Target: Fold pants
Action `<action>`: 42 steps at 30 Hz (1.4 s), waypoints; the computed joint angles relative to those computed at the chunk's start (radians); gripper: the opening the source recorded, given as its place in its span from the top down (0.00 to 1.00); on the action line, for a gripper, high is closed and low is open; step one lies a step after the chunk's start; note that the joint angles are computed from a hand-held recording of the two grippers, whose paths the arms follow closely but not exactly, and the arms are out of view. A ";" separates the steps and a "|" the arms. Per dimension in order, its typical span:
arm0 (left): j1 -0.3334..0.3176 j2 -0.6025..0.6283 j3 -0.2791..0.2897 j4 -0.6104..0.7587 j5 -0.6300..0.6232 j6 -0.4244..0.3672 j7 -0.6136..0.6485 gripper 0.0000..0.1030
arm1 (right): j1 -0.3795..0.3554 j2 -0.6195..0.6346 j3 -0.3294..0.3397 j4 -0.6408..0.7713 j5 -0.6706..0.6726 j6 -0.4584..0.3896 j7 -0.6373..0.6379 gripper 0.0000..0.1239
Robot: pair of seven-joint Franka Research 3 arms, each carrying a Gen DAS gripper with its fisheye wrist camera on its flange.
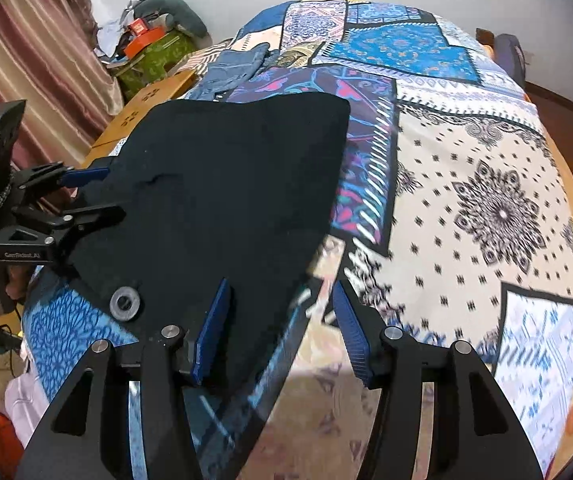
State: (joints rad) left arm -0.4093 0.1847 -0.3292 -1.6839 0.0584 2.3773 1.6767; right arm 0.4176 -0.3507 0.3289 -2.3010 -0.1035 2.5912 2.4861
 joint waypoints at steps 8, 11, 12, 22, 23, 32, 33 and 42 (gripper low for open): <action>0.032 -0.131 0.043 -0.087 0.067 0.017 -0.155 0.28 | -0.030 0.039 0.028 0.126 -0.125 -0.093 0.062 0.59; 0.054 -0.182 0.058 -0.131 0.115 0.051 -0.217 0.28 | -0.034 0.080 0.038 0.192 -0.201 -0.085 0.082 0.59; 0.065 -0.201 0.065 -0.146 0.106 0.055 -0.226 0.28 | -0.033 0.098 0.042 0.217 -0.231 -0.085 0.089 0.58; 0.144 -0.328 0.131 -0.308 -0.015 0.047 -0.276 0.27 | 0.076 0.327 -0.012 0.481 -0.381 -0.126 0.070 0.56; 0.151 -0.328 0.137 -0.313 -0.032 0.036 -0.280 0.27 | 0.091 0.356 -0.021 0.513 -0.388 -0.135 0.061 0.56; 0.201 -0.324 0.179 -0.388 -0.210 -0.038 -0.288 0.27 | 0.210 0.514 -0.112 0.693 -0.362 -0.212 -0.058 0.56; 0.204 -0.318 0.181 -0.389 -0.233 -0.042 -0.283 0.27 | 0.222 0.530 -0.122 0.713 -0.359 -0.231 -0.077 0.56; 0.219 -0.283 0.177 -0.400 -0.384 -0.011 -0.241 0.18 | 0.273 0.601 -0.184 0.793 -0.267 -0.329 -0.228 0.54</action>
State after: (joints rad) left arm -0.1904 -0.0980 -0.1517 -2.0843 -0.3251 2.3660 1.4358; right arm 0.6901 0.2505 0.1451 -1.5084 -0.3701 2.2617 2.2583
